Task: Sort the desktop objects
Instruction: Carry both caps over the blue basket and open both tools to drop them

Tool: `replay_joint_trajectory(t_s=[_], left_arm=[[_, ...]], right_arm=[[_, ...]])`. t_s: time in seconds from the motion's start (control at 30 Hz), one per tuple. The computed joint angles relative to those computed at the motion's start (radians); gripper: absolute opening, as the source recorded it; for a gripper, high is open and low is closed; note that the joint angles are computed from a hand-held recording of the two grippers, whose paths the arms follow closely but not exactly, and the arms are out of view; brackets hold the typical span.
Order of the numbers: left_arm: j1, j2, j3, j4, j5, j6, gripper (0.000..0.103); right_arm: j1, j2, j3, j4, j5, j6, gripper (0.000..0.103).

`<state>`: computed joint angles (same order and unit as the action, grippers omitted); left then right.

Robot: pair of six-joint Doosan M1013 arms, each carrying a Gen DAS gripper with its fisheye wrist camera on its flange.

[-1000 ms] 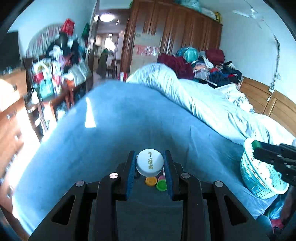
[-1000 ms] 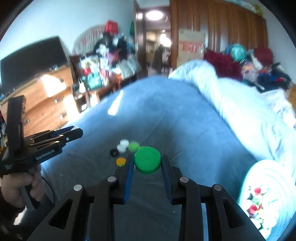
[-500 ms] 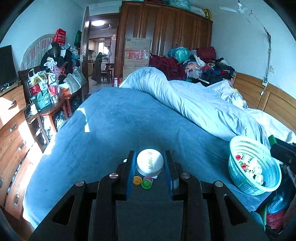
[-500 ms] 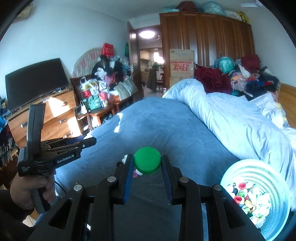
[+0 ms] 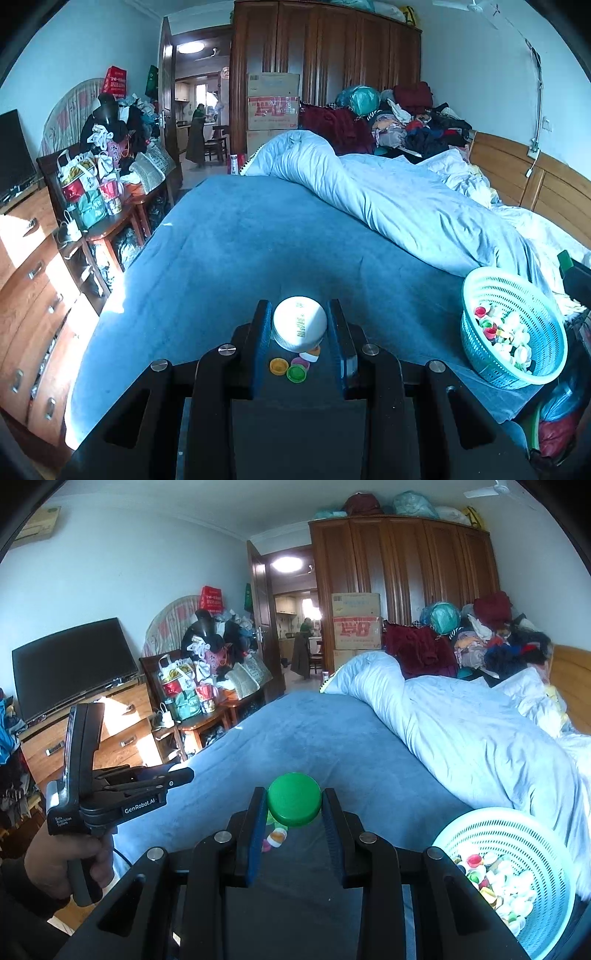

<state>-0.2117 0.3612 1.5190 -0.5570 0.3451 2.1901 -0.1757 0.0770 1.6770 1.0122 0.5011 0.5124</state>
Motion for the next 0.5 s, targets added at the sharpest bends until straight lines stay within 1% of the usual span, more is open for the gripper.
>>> replay_joint_trajectory(t_s=[0.17, 0.3, 0.43, 0.5], left_arm=[[-0.007, 0.006, -0.019, 0.046, 0.005, -0.048, 0.025], [-0.012, 0.004, -0.024, 0.059, 0.007, -0.053, 0.025], [-0.019, 0.005, -0.032, 0.084, 0.017, -0.067, 0.025], [-0.021, 0.004, -0.032, 0.075, 0.017, -0.055, 0.025]], right_arm=[[-0.013, 0.002, -0.011, 0.012, 0.004, -0.009, 0.032], [-0.025, 0.008, -0.021, 0.010, 0.021, -0.001, 0.032], [-0.026, 0.011, -0.025, 0.012, 0.028, -0.006, 0.032], [-0.028, 0.012, -0.027, 0.015, 0.029, -0.013, 0.032]])
